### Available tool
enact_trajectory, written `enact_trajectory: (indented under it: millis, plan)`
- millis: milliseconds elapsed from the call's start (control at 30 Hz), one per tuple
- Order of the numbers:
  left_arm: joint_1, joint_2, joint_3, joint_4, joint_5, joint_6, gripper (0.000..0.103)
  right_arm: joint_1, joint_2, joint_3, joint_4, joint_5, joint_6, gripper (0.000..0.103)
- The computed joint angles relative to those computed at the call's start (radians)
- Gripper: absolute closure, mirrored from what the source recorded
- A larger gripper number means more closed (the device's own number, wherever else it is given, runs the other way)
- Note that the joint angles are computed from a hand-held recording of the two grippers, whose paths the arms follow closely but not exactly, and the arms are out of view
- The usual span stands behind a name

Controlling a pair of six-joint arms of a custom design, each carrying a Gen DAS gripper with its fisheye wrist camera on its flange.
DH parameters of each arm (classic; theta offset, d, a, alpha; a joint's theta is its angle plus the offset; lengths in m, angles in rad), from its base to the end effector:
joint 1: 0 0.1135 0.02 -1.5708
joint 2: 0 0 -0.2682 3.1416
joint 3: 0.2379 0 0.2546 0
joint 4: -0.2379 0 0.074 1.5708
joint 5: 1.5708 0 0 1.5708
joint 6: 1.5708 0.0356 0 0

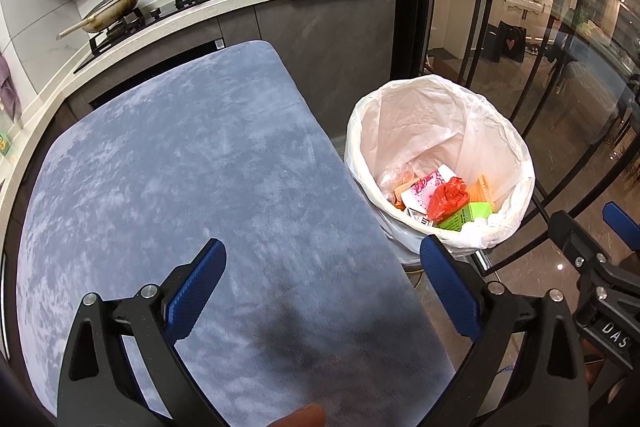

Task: Collect trash

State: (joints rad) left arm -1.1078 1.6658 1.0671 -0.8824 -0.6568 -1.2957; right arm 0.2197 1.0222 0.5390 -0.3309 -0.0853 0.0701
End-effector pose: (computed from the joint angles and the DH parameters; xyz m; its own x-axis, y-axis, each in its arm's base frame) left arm 0.1502 -0.2523 0.1888 -0.7793 -0.1454 -0.6096 -0.2423 0.9670 0.0790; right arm 0.1967 0.0470 0.2009 -0.7271 -0.0908 -0.6805 -0.2238 0.9684 0.1099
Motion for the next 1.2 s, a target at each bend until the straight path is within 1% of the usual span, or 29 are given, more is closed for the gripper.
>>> enact_trajectory:
  millis: [433,733,1200]
  plan:
    - [-0.019,0.031,0.031,-0.024,0.01,-0.026,0.01,-0.013,-0.012,-0.011,-0.012,-0.019,-0.011,0.006]
    - [-0.029,0.045,0.042,-0.044,0.009,-0.056,0.01,0.008,-0.016,-0.02,-0.009,-0.011,-0.002,0.006]
    - [-0.042,0.062,0.05,-0.054,0.017,-0.066,0.01,0.001,-0.025,-0.048,-0.003,-0.017,-0.015,0.006]
